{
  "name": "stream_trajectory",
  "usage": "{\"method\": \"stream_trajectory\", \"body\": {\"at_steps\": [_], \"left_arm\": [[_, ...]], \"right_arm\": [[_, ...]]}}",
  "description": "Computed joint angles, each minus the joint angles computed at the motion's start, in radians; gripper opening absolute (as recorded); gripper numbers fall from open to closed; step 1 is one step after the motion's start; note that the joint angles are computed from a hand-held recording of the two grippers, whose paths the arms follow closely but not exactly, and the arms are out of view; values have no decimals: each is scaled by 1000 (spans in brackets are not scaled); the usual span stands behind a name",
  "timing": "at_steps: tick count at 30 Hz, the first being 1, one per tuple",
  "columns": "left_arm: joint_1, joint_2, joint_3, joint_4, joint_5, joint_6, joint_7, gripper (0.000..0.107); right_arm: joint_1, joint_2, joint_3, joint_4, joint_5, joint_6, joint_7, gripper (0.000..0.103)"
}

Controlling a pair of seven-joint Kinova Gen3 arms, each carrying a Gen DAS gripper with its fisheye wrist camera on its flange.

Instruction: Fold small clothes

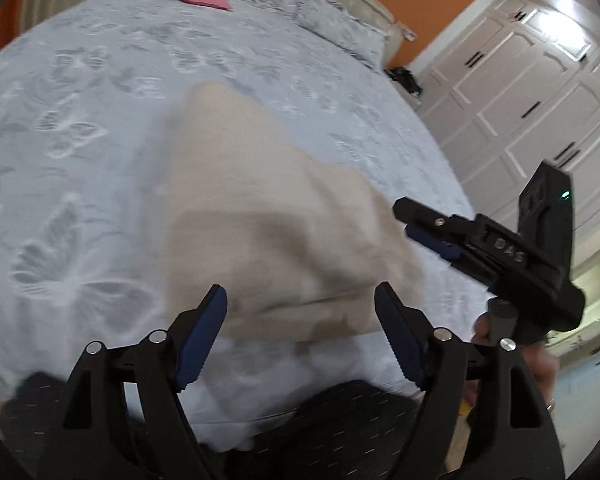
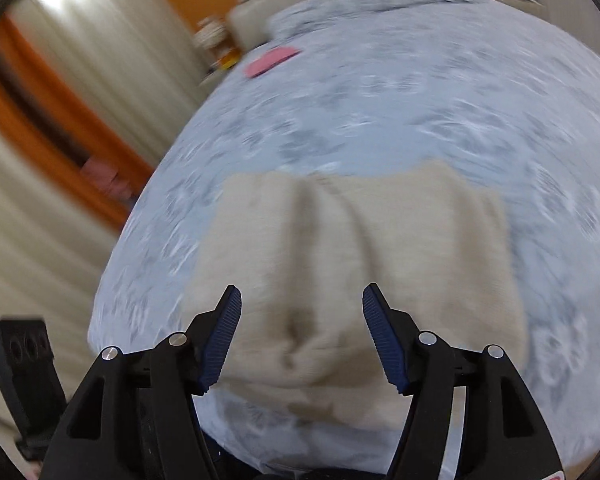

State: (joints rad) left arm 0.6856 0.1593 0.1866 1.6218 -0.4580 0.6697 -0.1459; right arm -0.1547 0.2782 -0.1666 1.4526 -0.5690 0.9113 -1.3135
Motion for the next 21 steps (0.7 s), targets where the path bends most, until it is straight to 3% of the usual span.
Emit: {"method": "stream_trajectory", "body": {"at_steps": [3,7,8,9,11,13,16,18,21], "left_arm": [[-2,-28,2,41,1,10,39,75],[-29,-43,12,79,40,-10,58,75],[-42,-45,13,96,55,-26,51,75],[-50,-44,17,101,73,-28,45,76],[-53,-48,21,115,80,-38,49,76],[-52,-58,22,126,63,-44,60,76],[-58,-74,30,139,49,-47,60,80],[-69,-79,34,153,52,-66,56,81],[-83,-65,39,153,85,-86,35,81]], "right_arm": [[-3,55,-30,-51,2,79,91,72],[-25,174,-26,-162,28,208,106,72],[-11,205,-36,-187,7,237,93,58],[13,223,-57,-198,-19,256,93,13],[19,225,-45,-203,-57,266,70,13],[33,156,-20,-153,-117,215,102,12],[151,39,-69,-50,-198,125,128,11],[185,-32,-57,3,-175,81,96,11],[102,-67,70,100,-58,36,59,15]]}}
